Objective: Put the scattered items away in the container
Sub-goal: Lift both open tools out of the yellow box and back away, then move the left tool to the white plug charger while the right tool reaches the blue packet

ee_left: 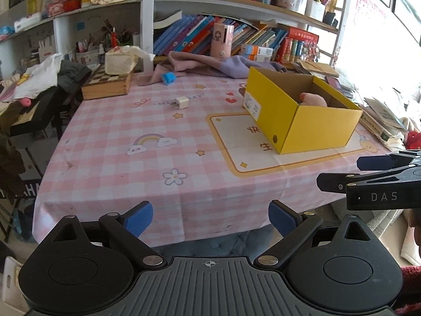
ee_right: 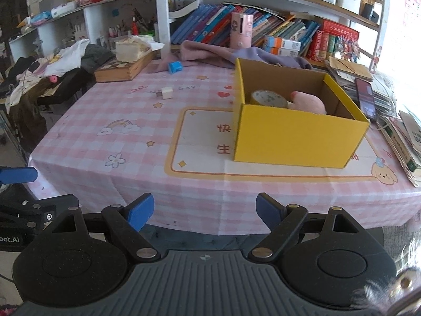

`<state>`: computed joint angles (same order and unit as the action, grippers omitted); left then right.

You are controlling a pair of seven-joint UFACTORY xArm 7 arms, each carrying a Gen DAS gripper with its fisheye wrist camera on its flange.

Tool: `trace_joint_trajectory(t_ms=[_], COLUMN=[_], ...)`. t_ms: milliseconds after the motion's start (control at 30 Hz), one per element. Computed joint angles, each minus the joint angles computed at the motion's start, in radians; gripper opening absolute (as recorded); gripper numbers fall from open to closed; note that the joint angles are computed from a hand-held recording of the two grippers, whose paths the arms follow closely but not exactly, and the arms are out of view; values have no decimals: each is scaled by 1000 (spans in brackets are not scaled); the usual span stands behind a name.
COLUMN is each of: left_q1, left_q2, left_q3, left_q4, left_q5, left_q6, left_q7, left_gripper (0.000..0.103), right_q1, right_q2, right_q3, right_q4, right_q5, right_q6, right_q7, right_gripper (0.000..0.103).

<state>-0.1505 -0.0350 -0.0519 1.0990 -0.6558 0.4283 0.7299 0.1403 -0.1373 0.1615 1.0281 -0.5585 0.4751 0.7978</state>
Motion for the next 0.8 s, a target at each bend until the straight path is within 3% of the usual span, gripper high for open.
trace_joint_trajectory(t_ms=[433, 800], left_q1=[24, 49], left_q2=[21, 121], left_q3=[4, -13], left_q4=[13, 112], left_q5=[64, 220], left_q6=[-28, -51], left_q7=[-83, -220], left_gripper=[97, 97], right_q1=[46, 75], right_q2=[103, 251], right_q3=[-29, -72], right_q4=[97, 234], right_q5=[78, 194], right_q6=[-39, -132], right_q7=[-144, -339], right_gripper=[85, 84])
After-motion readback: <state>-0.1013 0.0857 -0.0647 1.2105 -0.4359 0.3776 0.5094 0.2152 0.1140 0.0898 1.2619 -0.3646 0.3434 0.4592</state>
